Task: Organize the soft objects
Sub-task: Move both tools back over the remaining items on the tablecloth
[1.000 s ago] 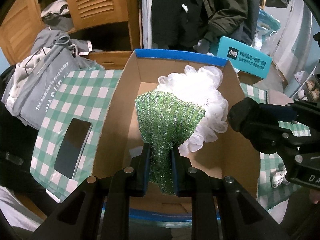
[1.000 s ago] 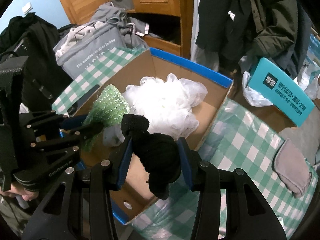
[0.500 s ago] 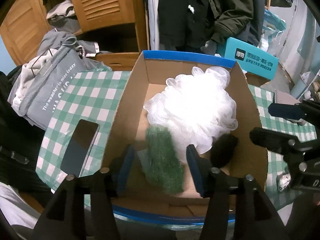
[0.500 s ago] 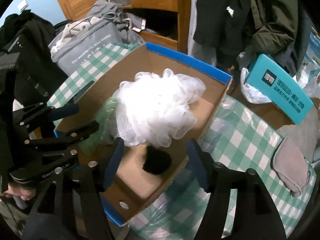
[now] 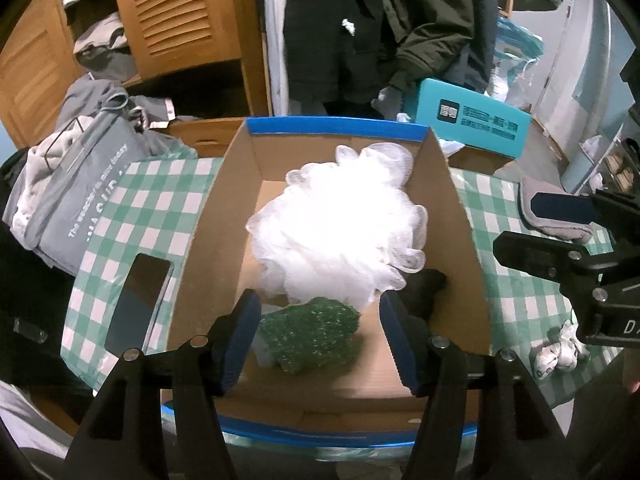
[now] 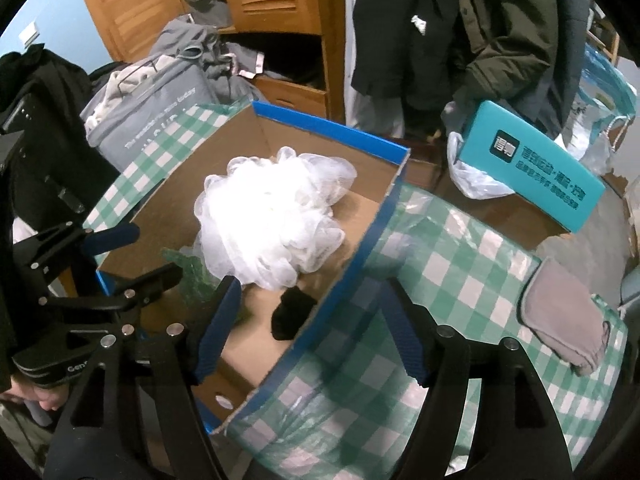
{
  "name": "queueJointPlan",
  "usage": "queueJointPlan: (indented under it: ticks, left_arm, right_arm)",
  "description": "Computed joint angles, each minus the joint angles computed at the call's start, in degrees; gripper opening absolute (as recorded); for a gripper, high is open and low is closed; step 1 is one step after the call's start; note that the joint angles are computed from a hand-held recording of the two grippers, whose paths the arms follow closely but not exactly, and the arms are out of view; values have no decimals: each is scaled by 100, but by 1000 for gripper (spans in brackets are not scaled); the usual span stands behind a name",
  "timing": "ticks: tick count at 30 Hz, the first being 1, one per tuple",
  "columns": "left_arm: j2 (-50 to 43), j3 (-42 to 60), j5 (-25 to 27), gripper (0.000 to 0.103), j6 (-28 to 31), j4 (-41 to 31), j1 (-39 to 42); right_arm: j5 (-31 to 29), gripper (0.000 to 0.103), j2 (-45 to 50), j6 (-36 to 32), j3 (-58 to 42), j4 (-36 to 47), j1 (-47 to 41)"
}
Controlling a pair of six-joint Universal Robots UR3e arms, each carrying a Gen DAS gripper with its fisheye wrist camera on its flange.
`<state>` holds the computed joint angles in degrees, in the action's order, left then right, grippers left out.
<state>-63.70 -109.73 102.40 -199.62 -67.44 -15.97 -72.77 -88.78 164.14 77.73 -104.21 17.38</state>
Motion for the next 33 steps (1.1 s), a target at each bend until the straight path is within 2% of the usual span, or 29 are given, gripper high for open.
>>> queueJointPlan:
  ticks: [8,11,17,33]
  left_arm:
    - [-471,282,151,64,-141,120,-485]
    - [-714,481,179,67,-229,123,-682]
    - [-1277,941,255,69,-320,319,-1214]
    - [-2863,2275,28,70,-400,339,-2107]
  right_arm:
    - [21,75,-374,-165,283,87,-317]
    - [27,76,-529,-260,422,115,-477]
    - [16,77,-844,-463,770,160,-859]
    - [362,77,-1960,-1456,1571,821,-2927]
